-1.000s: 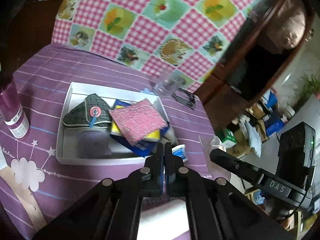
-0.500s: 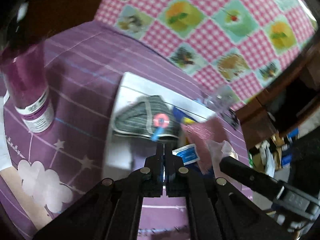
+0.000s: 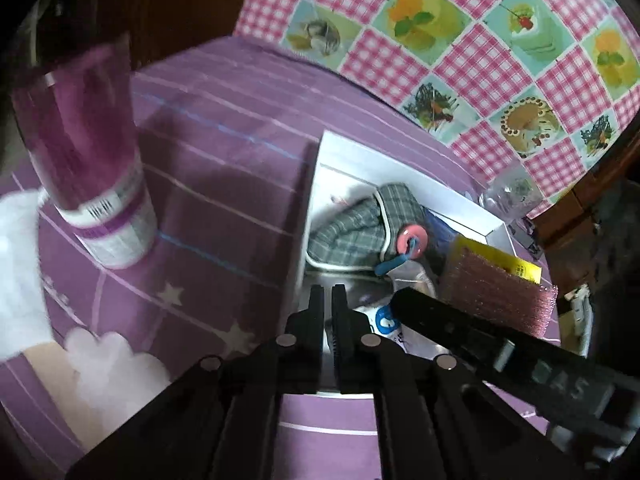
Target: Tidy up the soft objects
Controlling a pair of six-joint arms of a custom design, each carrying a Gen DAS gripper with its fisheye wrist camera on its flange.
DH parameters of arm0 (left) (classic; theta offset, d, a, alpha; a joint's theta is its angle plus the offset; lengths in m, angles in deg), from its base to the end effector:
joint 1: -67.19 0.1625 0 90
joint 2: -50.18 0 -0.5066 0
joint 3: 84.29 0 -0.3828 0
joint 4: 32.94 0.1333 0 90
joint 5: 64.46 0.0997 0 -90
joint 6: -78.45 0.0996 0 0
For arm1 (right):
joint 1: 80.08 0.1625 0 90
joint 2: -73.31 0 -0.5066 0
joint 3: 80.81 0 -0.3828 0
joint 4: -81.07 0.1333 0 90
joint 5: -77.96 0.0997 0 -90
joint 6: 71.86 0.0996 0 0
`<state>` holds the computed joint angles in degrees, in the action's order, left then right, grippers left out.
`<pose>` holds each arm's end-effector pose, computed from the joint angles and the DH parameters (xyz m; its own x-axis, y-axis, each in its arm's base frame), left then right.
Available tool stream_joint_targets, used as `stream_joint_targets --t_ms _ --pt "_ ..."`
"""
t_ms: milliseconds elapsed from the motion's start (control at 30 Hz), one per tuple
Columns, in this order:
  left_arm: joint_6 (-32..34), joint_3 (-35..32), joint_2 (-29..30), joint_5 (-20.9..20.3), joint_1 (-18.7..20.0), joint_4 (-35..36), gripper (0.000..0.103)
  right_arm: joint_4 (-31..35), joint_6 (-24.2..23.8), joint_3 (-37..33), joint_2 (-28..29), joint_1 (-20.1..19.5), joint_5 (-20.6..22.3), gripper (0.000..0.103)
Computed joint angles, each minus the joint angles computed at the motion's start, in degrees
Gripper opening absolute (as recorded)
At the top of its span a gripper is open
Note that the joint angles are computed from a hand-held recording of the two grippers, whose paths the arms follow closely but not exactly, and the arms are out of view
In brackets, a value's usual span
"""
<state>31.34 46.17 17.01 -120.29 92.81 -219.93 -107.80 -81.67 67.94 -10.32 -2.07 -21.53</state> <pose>-0.3462 -0.3759 -0.0230 -0.9023 0.1918 -0.3861 0.3535 0.8418 -0.4079 0.0406 -0.3713 0.2924 -0.9614 0.1516 0.2297 0.0091 0.8516 -0.5241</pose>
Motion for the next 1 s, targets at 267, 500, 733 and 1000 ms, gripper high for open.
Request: stream_joint_targets --t_ms 267,500,733,1000 --pt "1.50 1.52 -2.59 2.62 -1.18 -1.22 0.053 6.40 4.43 0.76 -5.03 -9.49 16.63 0.059" --pt "3.22 1.43 -3.48 4.40 -2.73 -0.30 0.054 2.93 4.20 2.68 -8.56 -9.16 18.42 0.072" --pt "4.50 0.76 -3.39 4.56 -3.82 1.51 0.054 -2.81 0.15 4.12 -10.26 -2.14 8.85 0.072" --pt "4.73 0.39 -4.25 2.52 -6.51 3.80 0.054 -2.13 -3.54 6.38 -18.73 0.23 3.83 0.072"
